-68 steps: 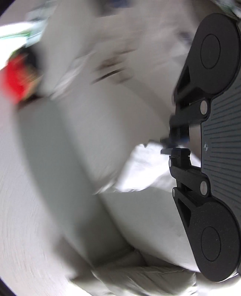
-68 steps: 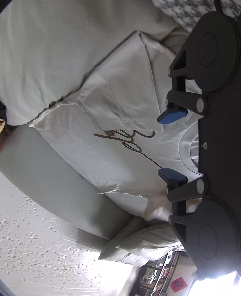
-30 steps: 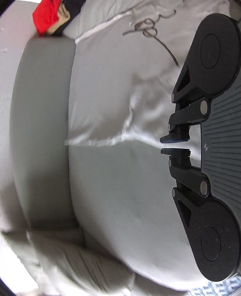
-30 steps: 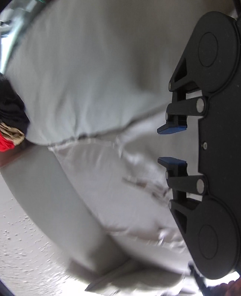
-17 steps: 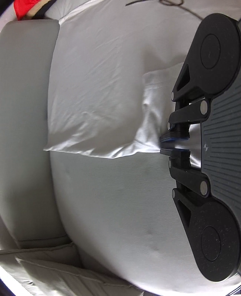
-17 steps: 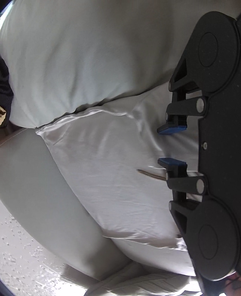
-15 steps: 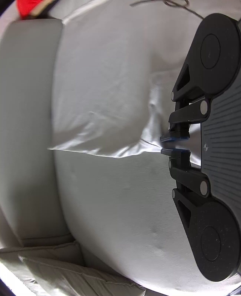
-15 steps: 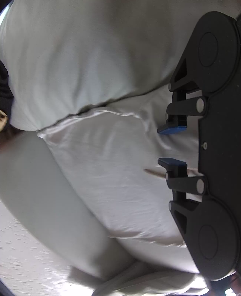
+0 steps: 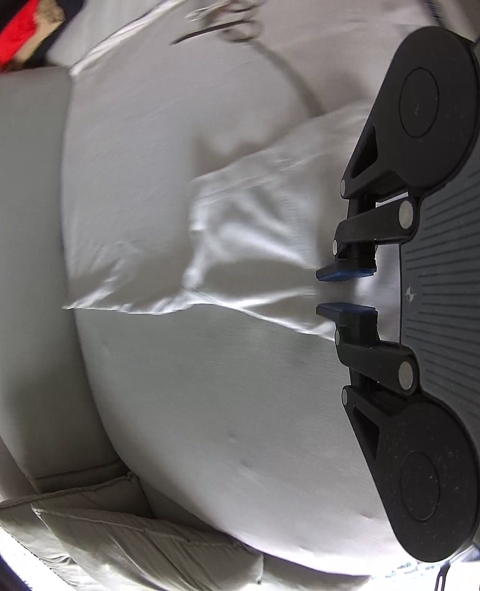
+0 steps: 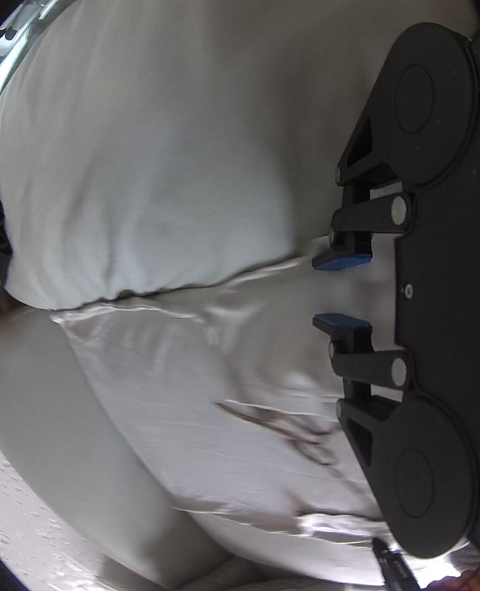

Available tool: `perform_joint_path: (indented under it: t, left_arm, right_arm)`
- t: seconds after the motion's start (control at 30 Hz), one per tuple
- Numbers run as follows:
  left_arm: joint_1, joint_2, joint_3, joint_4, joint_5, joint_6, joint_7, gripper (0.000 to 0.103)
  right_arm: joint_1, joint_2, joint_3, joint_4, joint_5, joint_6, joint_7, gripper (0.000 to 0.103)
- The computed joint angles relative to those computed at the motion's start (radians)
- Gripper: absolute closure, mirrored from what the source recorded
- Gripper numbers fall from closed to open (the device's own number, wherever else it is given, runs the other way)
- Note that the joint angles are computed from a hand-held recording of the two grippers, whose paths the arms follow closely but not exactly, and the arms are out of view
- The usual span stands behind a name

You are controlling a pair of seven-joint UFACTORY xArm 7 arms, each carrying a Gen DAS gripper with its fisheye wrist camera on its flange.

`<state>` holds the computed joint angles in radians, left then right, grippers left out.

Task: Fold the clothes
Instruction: 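Fold the held sleeve across the body and open the left gripper, then lift both grippers away from the sweatshirt with sleeves folded in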

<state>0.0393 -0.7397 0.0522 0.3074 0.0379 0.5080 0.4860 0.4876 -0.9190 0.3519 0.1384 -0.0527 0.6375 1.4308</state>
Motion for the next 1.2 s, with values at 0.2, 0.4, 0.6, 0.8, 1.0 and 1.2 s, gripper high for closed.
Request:
perform_joint_path:
  t: [0.2,0.4,0.6,0.8,1.0,1.2]
  left_arm:
    - [-0.03,-0.293,0.157,-0.102,-0.049,0.161,0.21,0.086]
    - [-0.029,-0.203,0.106,-0.1,-0.169,0.0,0.147,0.081]
    - [-0.001,-0.188,-0.028,-0.114,-0.029,0.042,0.092,0.081]
    - [0.015,-0.673,0.211,-0.256,-0.068,0.331,0.367,0.078]
    - [0.059,-0.743,0.195,-0.276,-0.185,0.358,0.364,0.067]
    - [0.055,-0.661,0.161,-0.256,-0.186,0.363,0.352,0.062]
  right_arm:
    - [0.119,-0.109,0.061,0.032,0.034,0.185,0.045,0.074]
    - [0.035,-0.049,0.118,0.021,-0.053,-0.063,0.102,0.075]
    - [0.032,0.137,0.134,0.092,-0.104,-0.107,0.065,0.074]
    - [0.262,0.008,0.105,0.086,-0.012,0.064,-0.016,0.072]
    - [0.285,-0.146,0.221,0.036,-0.055,0.075,0.078,0.071]
    - [0.29,-0.18,0.232,-0.02,-0.114,-0.002,0.141,0.075]
